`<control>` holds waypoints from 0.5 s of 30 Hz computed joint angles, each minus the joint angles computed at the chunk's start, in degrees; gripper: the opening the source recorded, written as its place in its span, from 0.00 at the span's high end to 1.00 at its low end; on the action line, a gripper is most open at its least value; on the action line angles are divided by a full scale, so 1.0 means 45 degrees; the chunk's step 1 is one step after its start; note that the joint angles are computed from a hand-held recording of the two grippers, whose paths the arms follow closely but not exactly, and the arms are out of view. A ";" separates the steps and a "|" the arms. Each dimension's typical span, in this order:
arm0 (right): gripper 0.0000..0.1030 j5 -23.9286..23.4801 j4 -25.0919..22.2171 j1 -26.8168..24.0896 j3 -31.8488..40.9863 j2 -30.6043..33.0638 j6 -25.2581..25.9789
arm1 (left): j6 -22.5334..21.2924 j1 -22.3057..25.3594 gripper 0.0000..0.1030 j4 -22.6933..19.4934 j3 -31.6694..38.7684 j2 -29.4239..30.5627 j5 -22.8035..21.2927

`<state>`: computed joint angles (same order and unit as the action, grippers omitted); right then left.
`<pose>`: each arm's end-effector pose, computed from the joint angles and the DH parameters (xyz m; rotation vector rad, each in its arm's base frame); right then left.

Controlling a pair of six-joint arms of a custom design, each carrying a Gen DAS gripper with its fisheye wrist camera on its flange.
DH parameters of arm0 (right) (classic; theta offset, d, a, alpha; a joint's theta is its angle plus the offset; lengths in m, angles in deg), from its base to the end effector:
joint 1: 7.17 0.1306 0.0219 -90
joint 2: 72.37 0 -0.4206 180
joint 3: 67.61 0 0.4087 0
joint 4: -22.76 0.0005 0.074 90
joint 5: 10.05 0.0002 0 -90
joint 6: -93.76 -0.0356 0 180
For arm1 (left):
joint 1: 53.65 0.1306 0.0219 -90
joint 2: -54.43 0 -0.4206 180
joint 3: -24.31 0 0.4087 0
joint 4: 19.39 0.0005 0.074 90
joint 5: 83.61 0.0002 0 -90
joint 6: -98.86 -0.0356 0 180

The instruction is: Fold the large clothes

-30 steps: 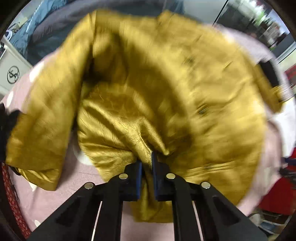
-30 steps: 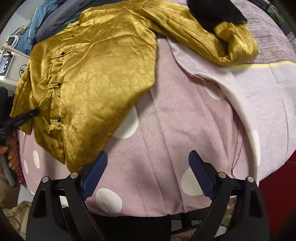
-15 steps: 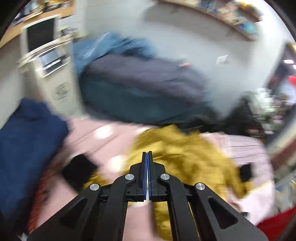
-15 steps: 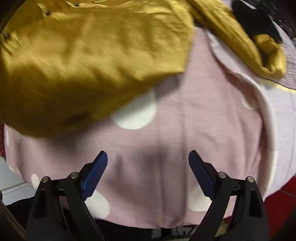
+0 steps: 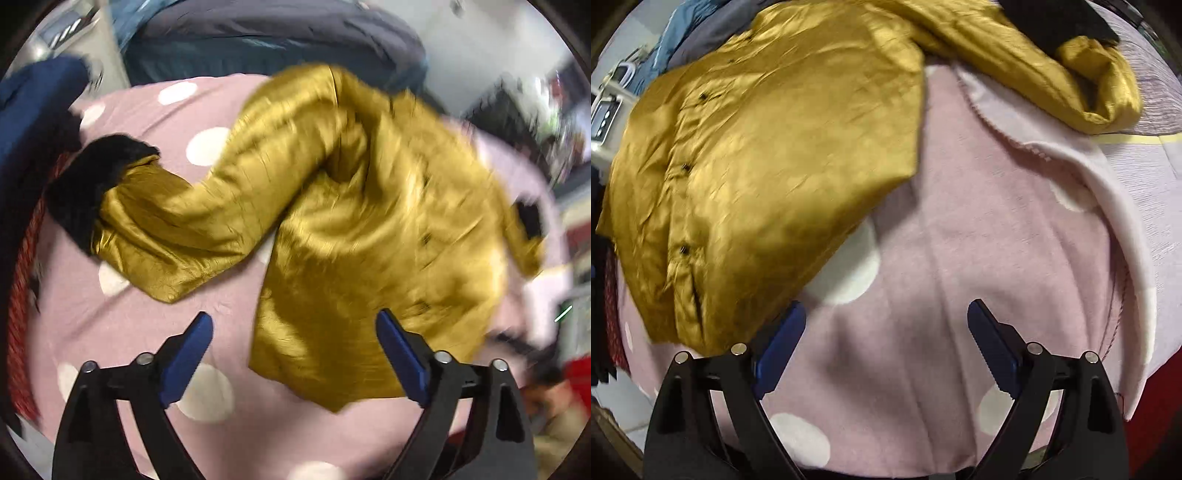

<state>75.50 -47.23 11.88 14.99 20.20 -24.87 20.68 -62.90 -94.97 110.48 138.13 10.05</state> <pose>0.4361 0.1530 0.3722 0.2407 2.9956 0.2135 0.4098 -0.0696 0.4614 -0.0506 2.8583 -0.1674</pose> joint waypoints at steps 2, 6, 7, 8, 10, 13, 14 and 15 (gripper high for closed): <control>0.14 0.0209 0.0221 -0.0177 0.0002 0.0344 0.0973 | -0.1015 -0.0913 0.09 0.0895 -0.0854 0.0119 -0.1563; 0.14 -0.0241 0.1728 0.0050 0.0272 0.0871 0.2188 | -0.3345 -0.2478 0.10 0.1501 -0.1577 0.1156 -0.3876; 0.14 -0.0383 0.2190 0.0139 0.0349 0.0917 0.2284 | -0.3382 -0.2639 0.18 0.1660 -0.1540 0.1377 -0.4001; 0.21 -0.0257 0.2543 0.0297 0.0552 0.1062 0.2526 | -0.3233 -0.2610 0.35 0.1584 -0.1389 0.1521 -0.3718; 0.63 0.0072 0.2423 0.0520 0.1127 0.1503 0.3158 | -0.2341 -0.2184 0.64 0.0897 -0.0624 0.1955 -0.2180; 0.89 0.0017 0.1469 0.0564 0.2209 0.2009 0.2776 | -0.1243 -0.1352 0.92 0.0291 0.0412 0.2067 -0.0076; 0.91 -0.0895 0.1783 0.0241 0.2250 0.1714 0.2373 | -0.1073 -0.1126 0.94 0.0255 0.0666 0.1933 0.0398; 0.91 -0.1650 0.1909 -0.0055 0.2303 0.1420 0.2107 | -0.0938 -0.0915 0.94 0.0250 0.0918 0.1732 0.0754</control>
<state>68.07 -38.64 11.64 25.35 26.59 -15.39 16.46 -67.02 -93.84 114.61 145.92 13.45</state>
